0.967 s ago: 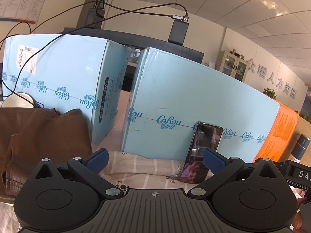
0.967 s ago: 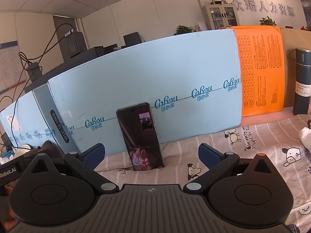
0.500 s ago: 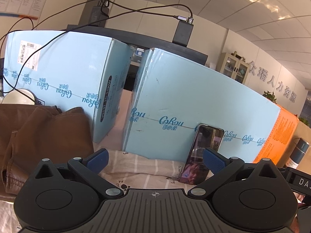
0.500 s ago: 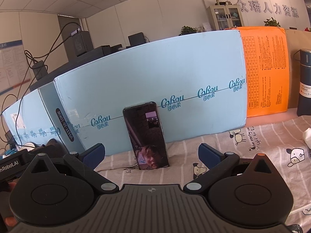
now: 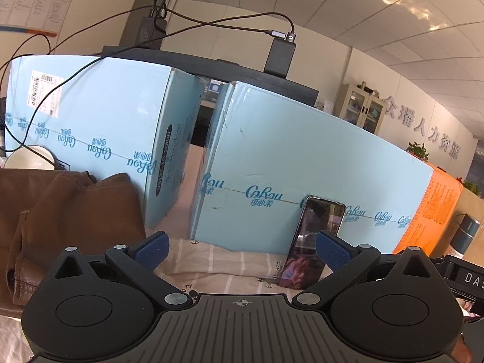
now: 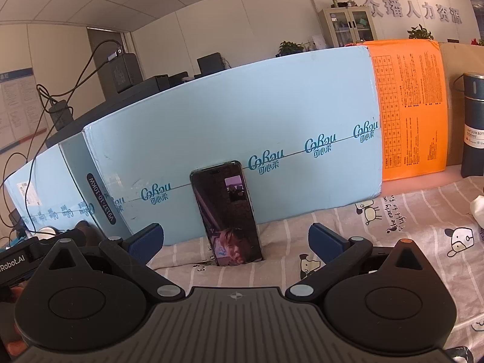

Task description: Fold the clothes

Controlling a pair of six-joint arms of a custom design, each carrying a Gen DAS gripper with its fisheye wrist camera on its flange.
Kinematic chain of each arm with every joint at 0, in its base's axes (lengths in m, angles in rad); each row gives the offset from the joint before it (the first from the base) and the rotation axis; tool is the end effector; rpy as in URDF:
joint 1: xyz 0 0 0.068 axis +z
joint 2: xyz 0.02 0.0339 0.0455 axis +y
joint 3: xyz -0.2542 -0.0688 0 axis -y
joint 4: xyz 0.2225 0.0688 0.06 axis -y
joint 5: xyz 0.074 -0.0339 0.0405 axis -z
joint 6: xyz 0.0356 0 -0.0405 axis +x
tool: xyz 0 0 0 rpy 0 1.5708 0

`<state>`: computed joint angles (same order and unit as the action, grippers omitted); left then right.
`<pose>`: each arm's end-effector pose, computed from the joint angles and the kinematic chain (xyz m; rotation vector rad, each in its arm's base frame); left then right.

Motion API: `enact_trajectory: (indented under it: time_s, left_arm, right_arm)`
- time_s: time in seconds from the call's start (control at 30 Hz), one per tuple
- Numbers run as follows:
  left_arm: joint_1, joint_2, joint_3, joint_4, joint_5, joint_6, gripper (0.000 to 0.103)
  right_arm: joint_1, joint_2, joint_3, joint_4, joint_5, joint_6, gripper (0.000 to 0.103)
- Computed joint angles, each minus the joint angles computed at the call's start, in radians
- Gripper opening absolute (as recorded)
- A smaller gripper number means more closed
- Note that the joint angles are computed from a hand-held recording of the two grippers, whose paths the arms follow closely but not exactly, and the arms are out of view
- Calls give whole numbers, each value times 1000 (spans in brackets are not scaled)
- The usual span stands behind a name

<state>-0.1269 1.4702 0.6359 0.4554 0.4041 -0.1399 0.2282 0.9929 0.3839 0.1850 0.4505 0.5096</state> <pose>0.2835 -0.0503 0.2024 0.2571 1.9432 -0.5693 0.1931 0.0289 0.2047 0.5532 1.8703 0.0369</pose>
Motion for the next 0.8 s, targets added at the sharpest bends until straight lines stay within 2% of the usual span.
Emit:
enact_trajectory:
  time_s: [0.8]
  left_arm:
    - [15,-39,-24,15,17,-8,103]
  right_arm:
    - [27,-87,-25,-16,45,-17,103]
